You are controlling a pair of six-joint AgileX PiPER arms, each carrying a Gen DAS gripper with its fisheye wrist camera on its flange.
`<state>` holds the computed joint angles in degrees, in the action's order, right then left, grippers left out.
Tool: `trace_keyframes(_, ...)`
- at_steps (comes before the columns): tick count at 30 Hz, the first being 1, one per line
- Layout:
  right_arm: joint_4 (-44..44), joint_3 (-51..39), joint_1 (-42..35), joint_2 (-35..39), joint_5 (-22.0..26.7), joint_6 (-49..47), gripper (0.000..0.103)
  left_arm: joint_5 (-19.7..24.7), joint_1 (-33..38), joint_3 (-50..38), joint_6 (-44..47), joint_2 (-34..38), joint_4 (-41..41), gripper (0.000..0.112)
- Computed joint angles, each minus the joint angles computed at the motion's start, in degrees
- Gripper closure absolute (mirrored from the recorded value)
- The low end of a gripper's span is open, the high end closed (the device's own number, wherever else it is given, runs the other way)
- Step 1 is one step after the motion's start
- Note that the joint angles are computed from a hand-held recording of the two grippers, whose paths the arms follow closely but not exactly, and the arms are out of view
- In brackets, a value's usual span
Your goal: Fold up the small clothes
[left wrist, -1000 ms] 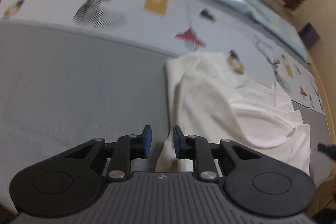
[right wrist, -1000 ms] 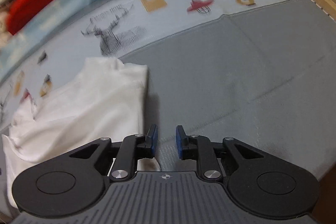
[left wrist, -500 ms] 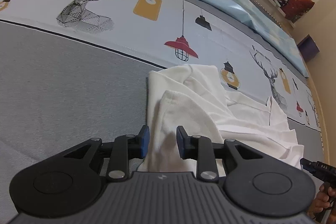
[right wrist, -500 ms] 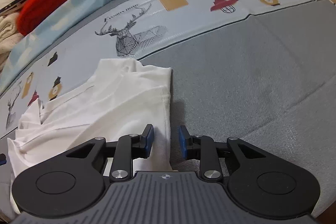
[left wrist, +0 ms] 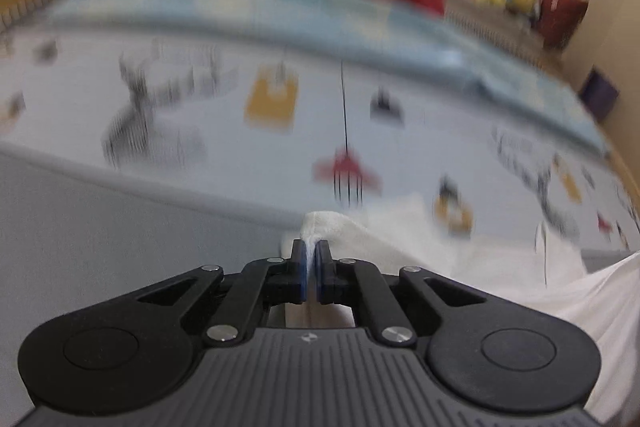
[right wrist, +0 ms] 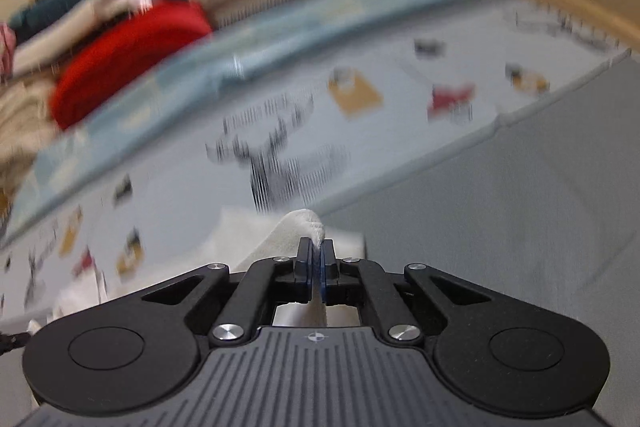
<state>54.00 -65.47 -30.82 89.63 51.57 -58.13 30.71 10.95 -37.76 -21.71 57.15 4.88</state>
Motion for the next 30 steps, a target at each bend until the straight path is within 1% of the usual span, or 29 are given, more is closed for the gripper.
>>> trace_keyframes(2,7.37,1.97,0.52,-1.53,-3.87,-4.60,0.101,-1.88,-2.68,0.21,-10.17,-0.17,9.81,0.108)
trace_keyframes(4,11.32,2.72,2.10,-1.93,-7.35,-7.39,0.101,-2.56,-3.85,0.07,-16.16,0.67,14.44,0.108)
trace_keyframes(6,11.29,2.32,4.72,-1.32,-10.86,-6.63,0.101,-3.15,-4.65,-0.17,-20.30,1.81,17.74,0.108)
trace_keyframes(8,10.01,1.80,7.01,-0.49,-13.40,-3.83,0.101,-3.93,-4.04,-0.61,-20.40,2.79,17.41,0.108)
trace_keyframes(11,9.22,1.80,9.80,0.25,-17.36,-2.50,0.101,-5.46,-2.81,-0.85,-20.52,3.47,16.63,0.108)
trace_keyframes(12,9.68,2.02,10.21,0.30,-18.14,-2.55,0.101,-5.51,-2.04,-1.43,-18.57,4.12,14.58,0.108)
trace_keyframes(13,9.03,1.93,10.66,0.41,-18.79,-1.71,0.100,-4.87,-0.91,-2.27,-14.44,4.90,10.23,0.104)
trace_keyframes(14,6.08,1.74,11.60,0.36,-20.00,0.68,0.099,-3.05,0.82,-3.63,-9.19,6.53,4.51,0.100)
trace_keyframes(15,0.85,1.13,13.07,0.79,-21.73,4.92,0.095,-0.10,2.48,-5.08,-4.45,8.33,-1.22,0.095)
trace_keyframes(16,-4.88,0.77,14.39,1.35,-22.75,9.76,0.081,2.45,4.39,-5.96,0.58,9.78,-6.95,0.092)
trace_keyframes(17,-10.61,-0.53,14.85,3.21,-21.47,13.87,0.076,4.94,6.67,-6.48,5.52,10.60,-11.87,0.092)
trace_keyframes(18,-16.34,-2.31,14.85,4.67,-18.29,18.50,0.076,7.14,8.51,-6.85,9.12,10.85,-14.50,0.092)
trace_keyframes(19,-21.21,-3.87,14.72,5.71,-15.50,23.12,0.076,8.77,9.37,-6.96,10.97,10.62,-15.48,0.092)
trace_keyframes(20,-23.79,-4.85,14.11,6.35,-13.31,26.17,0.076,10.71,11.13,-7.03,15.11,10.32,-18.59,0.092)
trace_keyframes(21,-24.09,-5.67,12.88,6.79,-10.83,26.95,0.076,12.73,12.62,-7.01,18.42,9.87,-21.20,0.091)
trace_keyframes(23,-23.40,-7.65,10.23,7.77,-4.48,25.55,0.076,18.37,16.35,-6.74,26.19,9.01,-26.55,0.086)
trace_keyframes(25,-23.24,-8.41,7.59,7.86,2.18,23.19,0.075,24.44,18.96,-6.22,31.85,8.07,-29.49,0.084)
trace_keyframes(27,-23.00,-7.85,4.71,6.73,6.47,20.20,0.072,30.15,20.07,-5.47,35.73,6.72,-29.60,0.083)
trace_keyframes(28,-22.93,-7.54,3.26,6.20,8.61,18.29,0.069,31.67,19.54,-4.68,36.65,5.58,-29.23,0.082)
trace_keyframes(30,-23.49,-7.00,0.74,5.30,13.50,15.33,0.067,34.75,18.56,-3.17,39.26,3.04,-28.05,0.082)
